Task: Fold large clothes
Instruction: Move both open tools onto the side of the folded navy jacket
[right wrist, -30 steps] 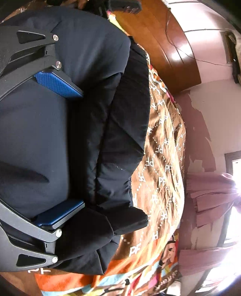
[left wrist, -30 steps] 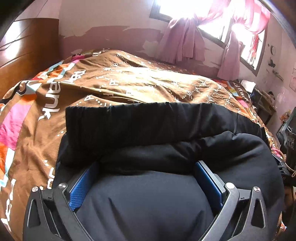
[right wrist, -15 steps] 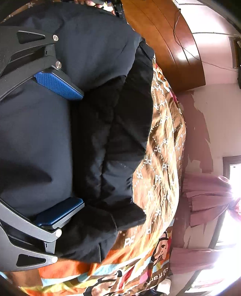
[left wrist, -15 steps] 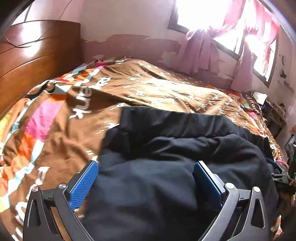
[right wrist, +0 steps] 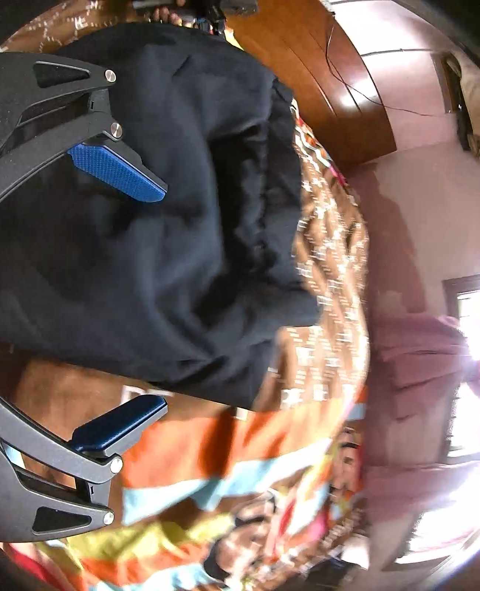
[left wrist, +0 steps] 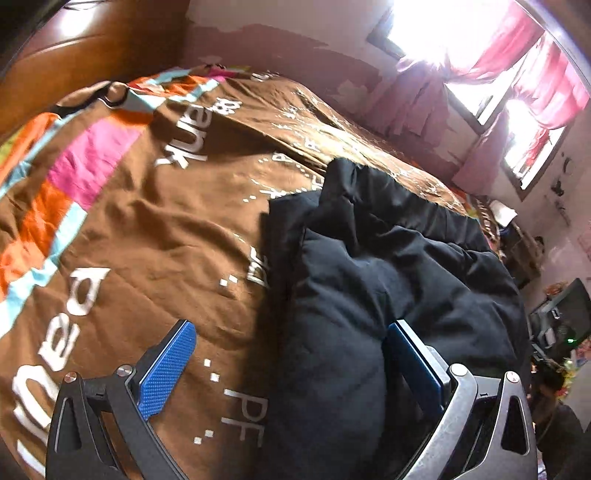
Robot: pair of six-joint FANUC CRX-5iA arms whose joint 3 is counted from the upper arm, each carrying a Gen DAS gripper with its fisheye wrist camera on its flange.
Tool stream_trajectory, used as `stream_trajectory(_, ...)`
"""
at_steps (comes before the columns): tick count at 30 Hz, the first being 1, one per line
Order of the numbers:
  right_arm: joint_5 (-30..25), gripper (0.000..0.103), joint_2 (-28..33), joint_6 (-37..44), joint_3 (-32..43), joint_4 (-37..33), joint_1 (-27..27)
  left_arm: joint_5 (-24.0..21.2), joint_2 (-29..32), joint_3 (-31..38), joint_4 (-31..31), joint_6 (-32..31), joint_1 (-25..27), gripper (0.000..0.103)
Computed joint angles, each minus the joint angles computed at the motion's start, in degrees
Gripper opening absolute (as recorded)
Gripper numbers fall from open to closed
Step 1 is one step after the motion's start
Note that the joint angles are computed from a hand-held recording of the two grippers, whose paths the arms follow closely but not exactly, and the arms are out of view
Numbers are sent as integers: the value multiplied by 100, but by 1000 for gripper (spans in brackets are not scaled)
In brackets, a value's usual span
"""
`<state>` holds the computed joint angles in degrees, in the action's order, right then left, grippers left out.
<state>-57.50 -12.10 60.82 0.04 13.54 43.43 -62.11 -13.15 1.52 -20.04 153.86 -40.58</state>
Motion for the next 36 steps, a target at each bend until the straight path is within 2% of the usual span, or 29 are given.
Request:
stream_trajectory(2, -228, 102, 183, 556, 352, -991, -423, 269, -62, -184, 330, -287, 189, 103)
stream_trajectory(4, -245, 102, 273, 808, 493, -1550, -706, 496, -97, -329, 652, -589, 362, 103)
stream_trajectory(7, -182, 102, 293, 963, 490, -1875, -858, 766, -98, -491, 1113, -1109, 565, 103)
stream_trajectory(11, -52, 102, 246, 1035, 400, -1936, -897, 836, 11, -503, 1512, -1561, 658, 103)
stream_trajectory(16, 264, 102, 181, 1015, 159, -1882, -859, 807, 101, -475, 1675, -1651, 727, 103)
stream_trajectory(21, 307, 102, 18, 947, -36, -1809, -783, 834, 74, -523, 1716, -1606, 729, 103)
stream_trajectory(26, 39, 102, 130, 873, 168, -1836, -792, 820, 61, -545, 1779, -1596, 761, 103)
stream_trajectory(30, -534, 102, 402, 769, 642, -1982, -864, 966, -17, -760, 2181, -1786, 948, 103)
stream_trajectory(33, -954, 102, 589, 725, 1000, -2194, -964, 910, 2, -745, 2255, -1795, 966, 103)
stream_trajectory(36, -1149, 102, 646, 763, 1133, -2245, -950, 890, 1, -764, 2382, -1818, 1010, 103)
